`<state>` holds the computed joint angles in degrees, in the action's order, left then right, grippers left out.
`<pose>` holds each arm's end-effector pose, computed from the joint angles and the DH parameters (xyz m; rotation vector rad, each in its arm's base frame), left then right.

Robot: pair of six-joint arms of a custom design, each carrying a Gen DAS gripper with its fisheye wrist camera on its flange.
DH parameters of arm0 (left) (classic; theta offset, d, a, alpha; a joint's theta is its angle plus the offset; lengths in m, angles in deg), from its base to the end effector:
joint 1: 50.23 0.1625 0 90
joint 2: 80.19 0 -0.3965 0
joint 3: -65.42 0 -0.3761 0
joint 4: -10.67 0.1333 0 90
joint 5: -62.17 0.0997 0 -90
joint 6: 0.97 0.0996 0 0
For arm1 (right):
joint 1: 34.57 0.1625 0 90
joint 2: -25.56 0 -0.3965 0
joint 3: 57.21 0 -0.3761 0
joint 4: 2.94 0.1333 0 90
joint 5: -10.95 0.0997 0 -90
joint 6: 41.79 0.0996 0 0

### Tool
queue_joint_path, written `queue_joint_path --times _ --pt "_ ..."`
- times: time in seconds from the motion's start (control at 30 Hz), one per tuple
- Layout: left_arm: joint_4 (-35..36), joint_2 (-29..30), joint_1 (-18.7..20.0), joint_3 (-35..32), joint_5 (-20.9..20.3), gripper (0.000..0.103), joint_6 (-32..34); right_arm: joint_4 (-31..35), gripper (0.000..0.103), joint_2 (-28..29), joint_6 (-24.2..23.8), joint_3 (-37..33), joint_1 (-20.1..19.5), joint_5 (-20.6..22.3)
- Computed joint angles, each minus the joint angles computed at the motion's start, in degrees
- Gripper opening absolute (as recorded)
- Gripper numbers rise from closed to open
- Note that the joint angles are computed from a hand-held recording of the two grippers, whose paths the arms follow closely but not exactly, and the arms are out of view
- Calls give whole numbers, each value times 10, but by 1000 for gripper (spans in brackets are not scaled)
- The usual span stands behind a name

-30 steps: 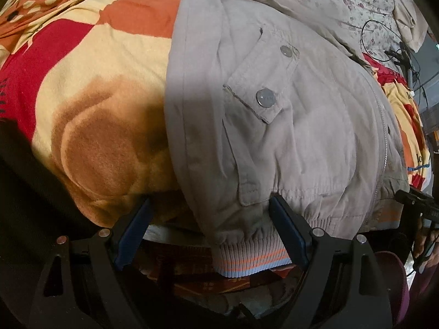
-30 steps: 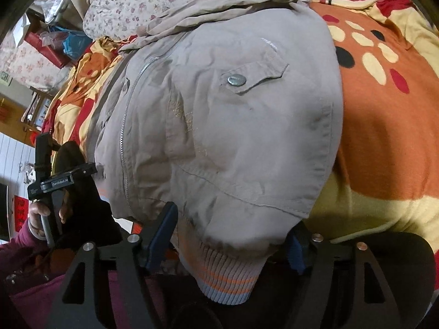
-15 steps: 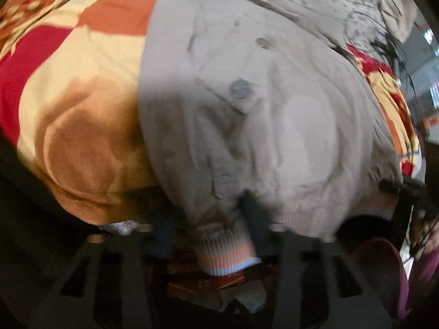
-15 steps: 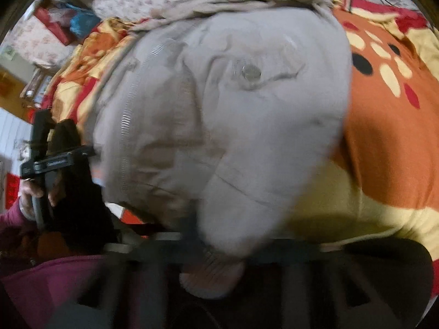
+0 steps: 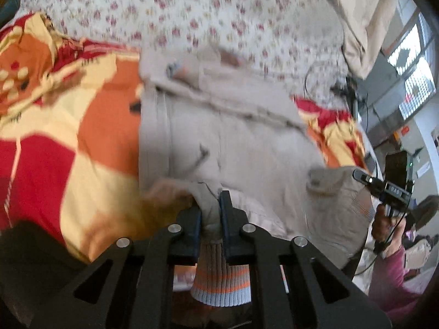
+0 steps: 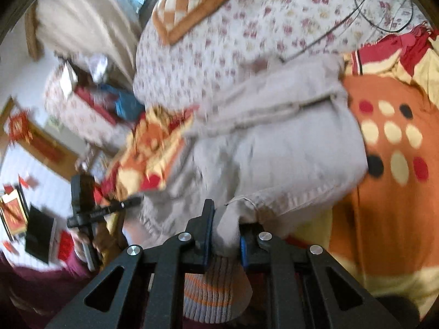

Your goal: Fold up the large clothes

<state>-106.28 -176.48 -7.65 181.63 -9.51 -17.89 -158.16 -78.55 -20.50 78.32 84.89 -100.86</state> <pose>-0.1984 -0.4058 0.3468 0.7374 2.8142 -0.4010 0.2602 -0.2649 0.3296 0.0370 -2.8813 1.0272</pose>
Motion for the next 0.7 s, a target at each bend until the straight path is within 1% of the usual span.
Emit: queue_joint_path --times 0.07,0.13,0.2,0.3,0.37,0.4,0.5,0.57,0.6,0.67,0.7 --pt "-27 27 8 -18 4 9 10 -40 14 20 -16 -11 -15 -1" --pt "-70 72 23 -47 12 9 21 -73 14 37 -32 -25 -46 13" --pt "-98 100 37 -70 17 9 28 -100 14 61 -45 -44 -67 10" --pt "-133 164 58 -124 14 9 33 -119 14 94 -67 -79 -110 21" --pt "-148 205 67 -159 23 9 42 -116 13 115 -75 -114 -138 34" --pt "-159 238 74 -186 32 9 47 -118 13 131 -79 -132 -148 36" --pt "-163 321 95 -258 59 9 54 -119 13 178 -86 -189 -182 32" --pt "-160 361 113 -293 63 9 40 -128 14 208 -77 -215 -207 24" --pt "-152 388 128 -320 61 12 35 -132 20 219 -67 -225 -222 24" --pt "-126 411 146 -354 35 19 33 -132 32 241 -51 -244 -248 25" --pt "-112 418 156 -370 14 27 28 -131 53 245 -54 -248 -251 18"
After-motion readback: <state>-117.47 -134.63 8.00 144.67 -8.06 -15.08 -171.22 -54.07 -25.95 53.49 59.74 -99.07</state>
